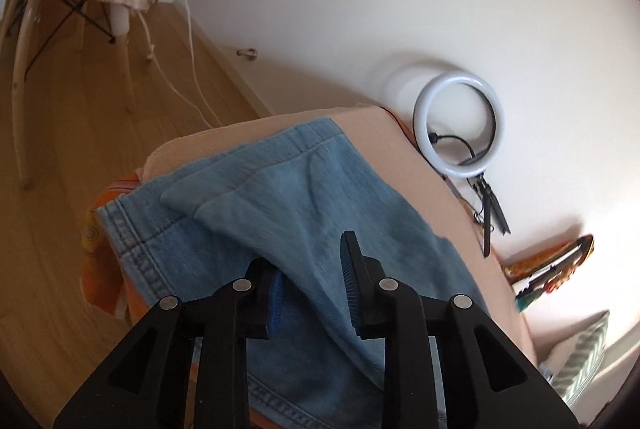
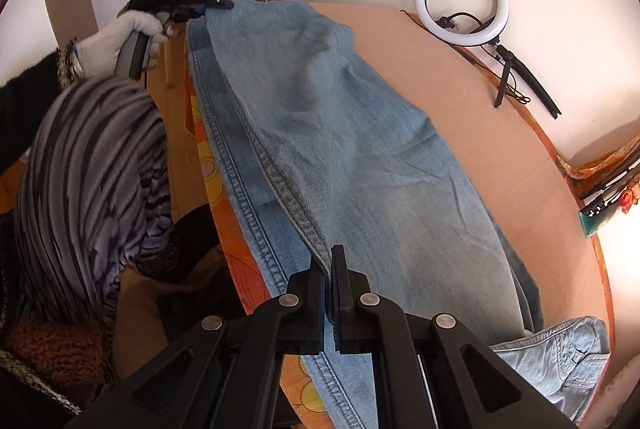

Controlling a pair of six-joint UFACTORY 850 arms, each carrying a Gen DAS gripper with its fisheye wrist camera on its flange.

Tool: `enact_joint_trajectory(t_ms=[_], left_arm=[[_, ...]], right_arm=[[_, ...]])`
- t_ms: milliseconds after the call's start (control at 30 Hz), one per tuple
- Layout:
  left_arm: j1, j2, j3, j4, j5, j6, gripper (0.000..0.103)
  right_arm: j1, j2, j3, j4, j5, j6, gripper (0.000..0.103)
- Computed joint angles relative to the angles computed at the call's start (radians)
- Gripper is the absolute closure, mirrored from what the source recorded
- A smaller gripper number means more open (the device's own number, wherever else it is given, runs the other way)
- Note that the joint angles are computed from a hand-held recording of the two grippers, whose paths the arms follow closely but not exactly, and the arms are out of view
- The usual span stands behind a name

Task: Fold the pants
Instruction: 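Lift the held hems and carry them over toward the waistband with both grippers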

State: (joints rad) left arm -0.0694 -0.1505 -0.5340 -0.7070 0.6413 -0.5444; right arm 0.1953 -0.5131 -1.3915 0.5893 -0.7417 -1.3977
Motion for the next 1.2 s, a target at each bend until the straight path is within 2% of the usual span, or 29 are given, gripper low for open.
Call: enact_joint_trajectory(t_ms=[167, 200, 233, 367, 500, 567, 633, 733, 833, 867, 967, 1100, 1200], left_arm=[[0.055, 0.016, 0.057, 0.131, 0.065, -0.162, 0.082], [0.066, 0.016, 0.061, 0.155, 0.066, -0.180, 0.085], [0.078, 0.017, 0.066, 0.186, 0.065, -0.195, 0.094], [0.076, 0.039, 0.083, 0.174, 0.070, -0.168, 0.098], [0.012, 0.087, 0.128, 0.066, 0.133, -0.113, 0.099], [-0.007, 0.090, 0.141, 0.016, 0.131, -0.072, 0.099], [0.017, 0.070, 0.154, 0.074, 0.122, -0.137, 0.099], [0.063, 0.037, 0.176, 0.211, 0.158, -0.323, 0.099], [0.066, 0.030, 0.171, 0.216, 0.176, -0.323, 0.090], [0.070, 0.029, 0.164, 0.219, 0.165, -0.323, 0.083], [0.082, 0.018, 0.146, 0.243, 0.159, -0.351, 0.078], [0.095, -0.002, 0.106, 0.232, 0.106, -0.327, 0.077], [0.098, -0.018, 0.091, 0.223, 0.107, -0.309, 0.086]], right_arm=[[0.001, -0.009, -0.012, -0.002, 0.008, 0.019, 0.103], [0.002, -0.009, -0.013, 0.000, 0.012, 0.019, 0.103], [0.002, -0.008, -0.014, 0.002, 0.016, 0.020, 0.103], [0.000, 0.001, -0.012, 0.015, 0.035, 0.010, 0.103], [-0.013, 0.027, -0.010, 0.026, 0.014, -0.005, 0.103], [-0.018, 0.041, 0.002, 0.023, 0.005, -0.017, 0.103], [-0.017, 0.040, 0.007, 0.004, -0.005, -0.011, 0.103], [0.001, 0.034, 0.026, -0.028, 0.027, 0.005, 0.103], [0.009, 0.025, 0.029, -0.028, 0.030, 0.016, 0.103], [0.008, 0.023, 0.027, -0.025, 0.028, 0.018, 0.103], [0.004, 0.020, 0.019, -0.016, 0.022, 0.026, 0.103], [0.000, 0.014, 0.007, -0.013, 0.022, 0.039, 0.103], [0.002, 0.007, 0.000, -0.017, 0.026, 0.041, 0.103]])
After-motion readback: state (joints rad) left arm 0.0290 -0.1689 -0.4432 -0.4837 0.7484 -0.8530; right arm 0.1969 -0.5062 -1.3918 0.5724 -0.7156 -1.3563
